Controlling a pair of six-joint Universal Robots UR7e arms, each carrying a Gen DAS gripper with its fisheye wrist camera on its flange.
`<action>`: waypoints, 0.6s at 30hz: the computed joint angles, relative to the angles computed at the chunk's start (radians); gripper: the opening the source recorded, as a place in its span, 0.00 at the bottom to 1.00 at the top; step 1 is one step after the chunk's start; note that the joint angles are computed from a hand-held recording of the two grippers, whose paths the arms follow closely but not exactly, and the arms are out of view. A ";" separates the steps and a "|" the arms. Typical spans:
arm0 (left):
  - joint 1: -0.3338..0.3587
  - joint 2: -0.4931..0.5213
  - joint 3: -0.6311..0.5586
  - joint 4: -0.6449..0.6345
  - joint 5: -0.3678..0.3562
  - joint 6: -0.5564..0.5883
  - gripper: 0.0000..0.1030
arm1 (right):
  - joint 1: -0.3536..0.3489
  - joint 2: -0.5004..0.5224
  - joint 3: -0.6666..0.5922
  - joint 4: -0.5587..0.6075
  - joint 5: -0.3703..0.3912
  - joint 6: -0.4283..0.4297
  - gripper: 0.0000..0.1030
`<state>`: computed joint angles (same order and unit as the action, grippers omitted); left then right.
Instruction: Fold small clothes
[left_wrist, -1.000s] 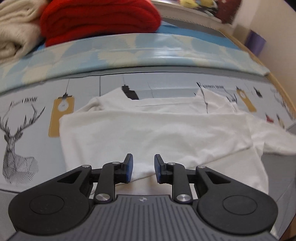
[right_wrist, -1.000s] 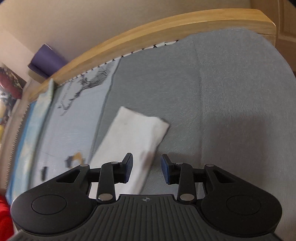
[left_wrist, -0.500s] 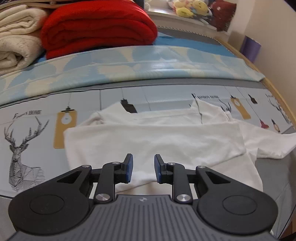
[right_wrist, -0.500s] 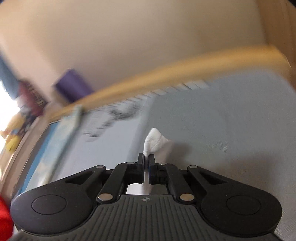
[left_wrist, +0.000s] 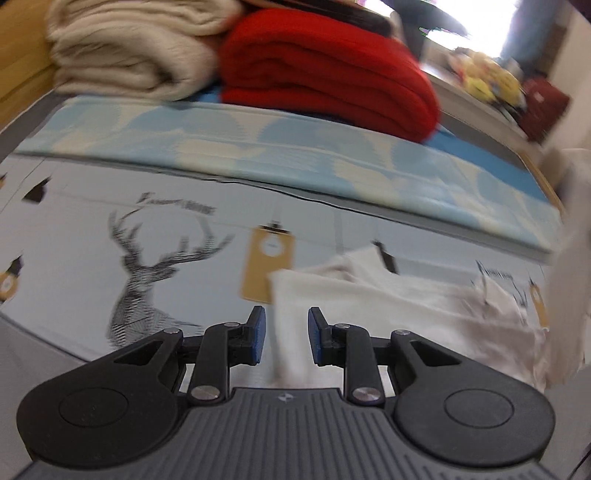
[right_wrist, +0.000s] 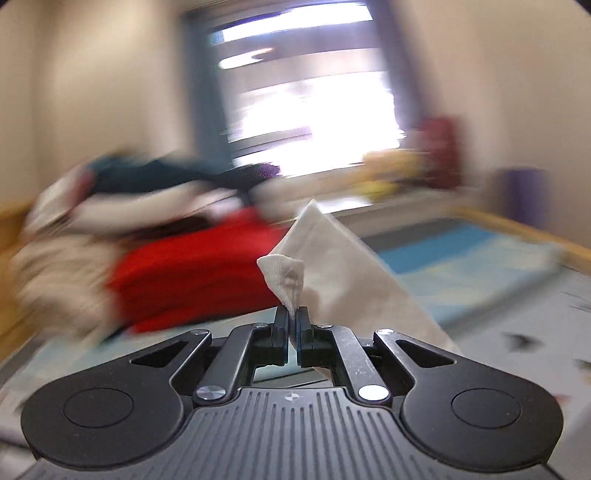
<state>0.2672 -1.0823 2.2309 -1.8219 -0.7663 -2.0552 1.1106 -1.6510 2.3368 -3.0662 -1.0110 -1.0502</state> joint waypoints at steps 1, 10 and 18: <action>-0.001 -0.021 0.011 0.009 -0.008 -0.022 0.27 | 0.041 0.014 0.042 0.047 -0.042 -0.058 0.04; 0.000 -0.103 0.091 -0.110 -0.029 0.006 0.27 | 0.125 0.063 -0.006 0.582 -0.596 -0.120 0.08; 0.048 -0.029 0.089 -0.247 -0.057 0.093 0.27 | 0.007 -0.052 -0.168 0.527 -0.495 -0.245 0.27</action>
